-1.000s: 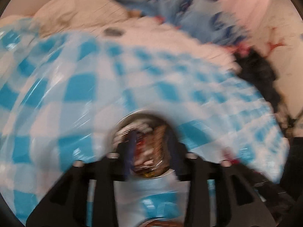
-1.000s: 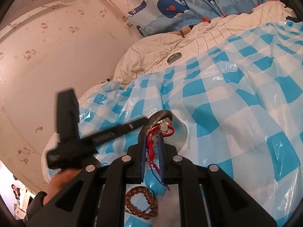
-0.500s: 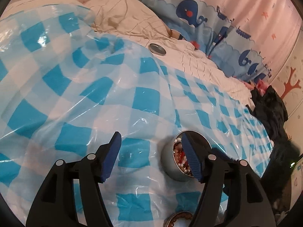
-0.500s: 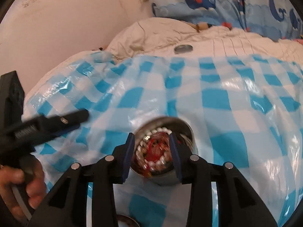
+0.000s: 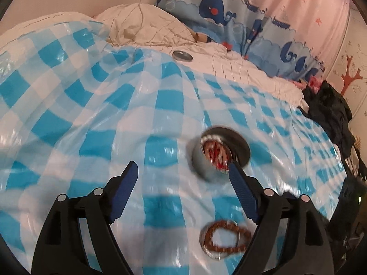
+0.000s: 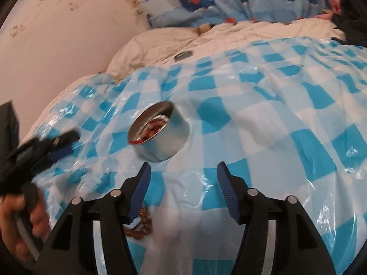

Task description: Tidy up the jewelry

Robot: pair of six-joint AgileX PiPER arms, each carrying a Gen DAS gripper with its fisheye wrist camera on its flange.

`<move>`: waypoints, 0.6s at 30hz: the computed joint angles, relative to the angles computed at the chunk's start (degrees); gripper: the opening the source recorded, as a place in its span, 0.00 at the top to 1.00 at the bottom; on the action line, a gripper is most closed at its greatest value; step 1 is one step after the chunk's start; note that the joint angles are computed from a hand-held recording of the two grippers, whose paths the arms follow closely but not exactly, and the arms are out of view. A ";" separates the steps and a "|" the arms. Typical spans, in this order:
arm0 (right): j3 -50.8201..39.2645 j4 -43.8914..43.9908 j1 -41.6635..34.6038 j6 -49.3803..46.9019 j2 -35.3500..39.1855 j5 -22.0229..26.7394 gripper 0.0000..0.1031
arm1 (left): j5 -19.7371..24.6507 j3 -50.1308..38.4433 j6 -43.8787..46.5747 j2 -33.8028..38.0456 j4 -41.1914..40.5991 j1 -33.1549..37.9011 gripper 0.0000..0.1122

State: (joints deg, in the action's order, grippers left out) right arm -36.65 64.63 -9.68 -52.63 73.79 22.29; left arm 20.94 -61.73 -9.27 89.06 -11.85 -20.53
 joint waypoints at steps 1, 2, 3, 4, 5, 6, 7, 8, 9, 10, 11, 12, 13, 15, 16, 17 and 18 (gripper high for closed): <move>1.07 1.48 1.07 -1.10 -0.33 -3.24 0.37 | -0.32 1.23 0.05 -0.95 -0.72 -0.19 0.30; 1.82 2.68 2.40 -1.67 -0.25 -6.46 0.37 | -0.60 2.03 1.02 -1.58 -2.12 -0.11 0.29; 2.69 6.16 3.37 -4.47 0.33 -9.28 0.37 | -0.90 2.73 1.94 -2.17 -3.54 -0.11 0.28; 3.29 9.73 3.95 -7.22 1.15 -10.87 0.36 | -1.01 3.01 2.76 -2.60 -4.74 -0.14 0.28; 3.80 11.31 5.01 -7.68 2.48 -12.90 0.37 | -0.93 2.95 3.48 -2.77 -5.47 -0.22 0.27; 3.87 10.59 6.05 -6.36 3.46 -14.54 0.36 | -0.64 2.69 4.30 -3.01 -6.09 -0.27 0.26; 3.72 7.99 6.75 -3.80 3.74 -15.68 0.37 | -0.64 2.73 3.99 -3.31 -5.78 -0.44 0.26; 3.86 7.03 7.84 -2.99 3.52 -17.16 0.36 | -0.62 2.68 3.73 -3.75 -5.65 -0.62 0.25; 4.10 8.28 8.81 -4.47 3.19 -18.32 0.33 | -0.45 2.43 4.54 -3.77 -6.53 -0.55 0.24; 4.22 10.36 9.39 -6.71 3.14 -18.99 0.30 | -0.04 2.18 6.74 -3.90 -8.80 -0.39 0.24; 4.29 10.27 9.66 -6.68 3.10 -19.38 0.29 | 0.41 1.92 8.91 -3.98 -10.94 -0.24 0.23; 4.27 7.90 9.73 -4.36 3.23 -19.64 0.29 | 0.70 1.77 9.89 -4.16 -11.89 -0.22 0.23; 4.13 3.73 9.71 -0.12 3.39 -19.64 0.29 | 0.80 1.69 9.96 -4.27 -11.99 -0.31 0.22; 3.69 -5.57 9.66 9.30 3.76 -19.52 0.29 | 1.00 1.32 9.55 -4.28 -11.71 -0.55 0.21; 3.61 -7.72 9.78 11.52 3.86 -19.64 0.29 | 1.04 1.21 9.26 -4.26 -11.59 -0.76 0.21; 3.48 -8.20 9.88 12.02 4.04 -19.70 0.29 | 1.09 1.11 9.18 -4.16 -11.59 -0.82 0.21; 3.40 -8.25 9.79 11.97 4.10 -19.52 0.29 | 1.18 0.88 8.24 -3.92 -10.82 -1.16 0.20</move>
